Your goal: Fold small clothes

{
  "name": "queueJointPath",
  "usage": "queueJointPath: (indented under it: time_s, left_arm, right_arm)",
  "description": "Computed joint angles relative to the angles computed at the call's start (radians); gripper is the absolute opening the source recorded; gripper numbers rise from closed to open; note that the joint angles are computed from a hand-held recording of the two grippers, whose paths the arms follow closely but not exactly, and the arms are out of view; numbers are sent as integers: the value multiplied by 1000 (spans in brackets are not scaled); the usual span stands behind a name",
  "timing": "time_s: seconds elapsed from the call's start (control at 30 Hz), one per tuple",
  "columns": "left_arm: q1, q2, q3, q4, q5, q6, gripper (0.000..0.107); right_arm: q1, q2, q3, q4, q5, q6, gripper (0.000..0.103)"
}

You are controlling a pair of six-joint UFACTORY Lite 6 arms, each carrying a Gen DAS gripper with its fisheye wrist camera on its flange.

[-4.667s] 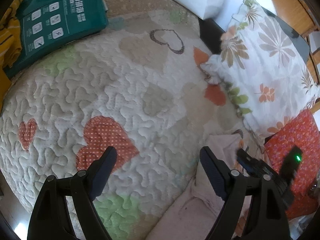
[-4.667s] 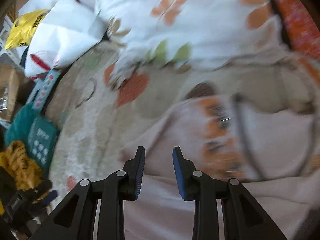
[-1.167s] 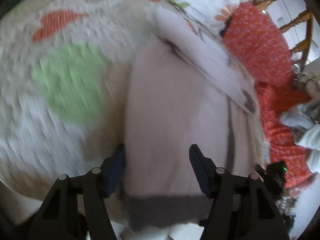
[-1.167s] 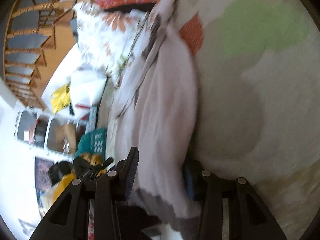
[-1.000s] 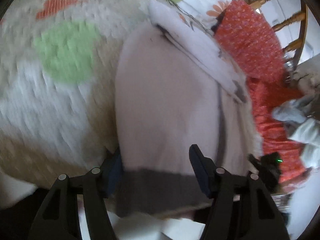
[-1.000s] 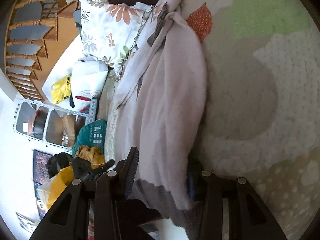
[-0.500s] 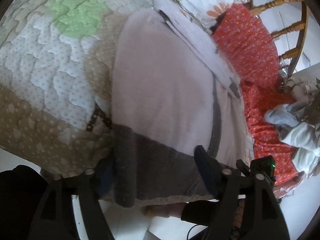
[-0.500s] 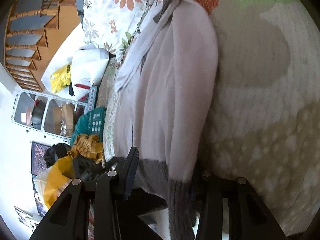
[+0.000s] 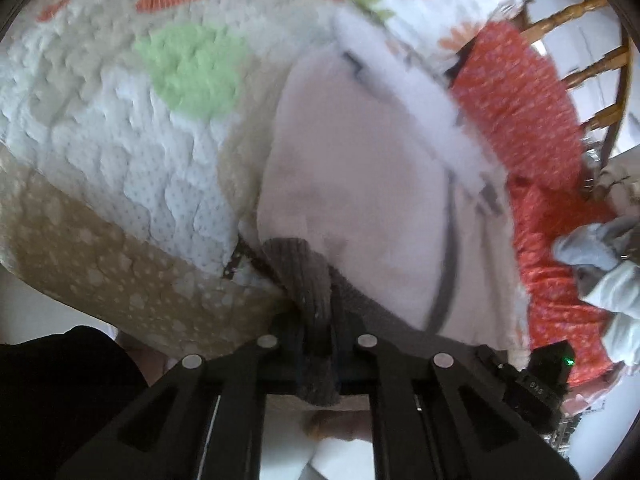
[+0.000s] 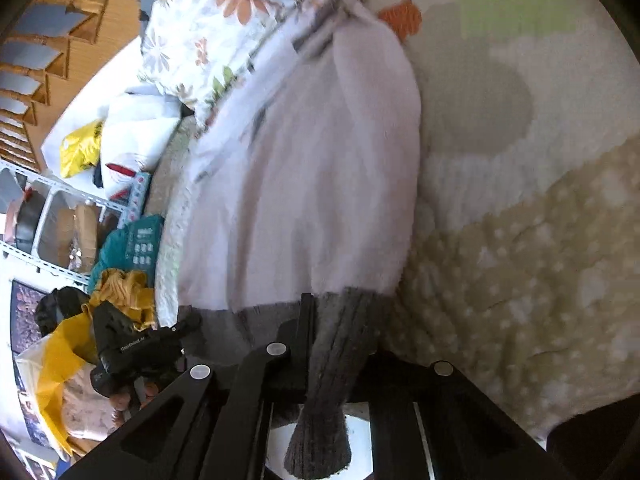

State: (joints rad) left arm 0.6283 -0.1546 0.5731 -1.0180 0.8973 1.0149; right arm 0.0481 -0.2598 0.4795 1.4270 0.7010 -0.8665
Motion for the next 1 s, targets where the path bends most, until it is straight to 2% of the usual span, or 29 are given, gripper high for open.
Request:
queueJointPath:
  time_s: [0.07,0.17,0.33,0.5,0.63,0.73,0.87,1.0]
  left_arm:
    - [37,-78,-28,25,42,-5,8]
    - [145,-197,-99,71,167,15,8]
    - [258,-264,-200,147,242,48,8]
    - [202,-192,-148,109,215,20,8]
    - [75,-75,60,21,171,-45,8]
    - [-25,51,253,-42,121,-105,8]
    - [-171,344,637,-99,2,-229,8]
    - [-299,671,1056,-24,-84,-417,8]
  right_arm:
    - [-71,-74,-22,-49,74,26,7]
    - [-154,-233,-78,-185,168,112,6]
    - [-311,-439,-191,-348,353,186,6]
    - [-252,-463,-186,-406,327,220,7]
    - [-175,-331,-3,-395,278,233,7]
    - [-116,-139,241,-383,241,265,7]
    - [-97,187,624,-369,187,288,7]
    - [-79,569,1038,-401,162,418,7]
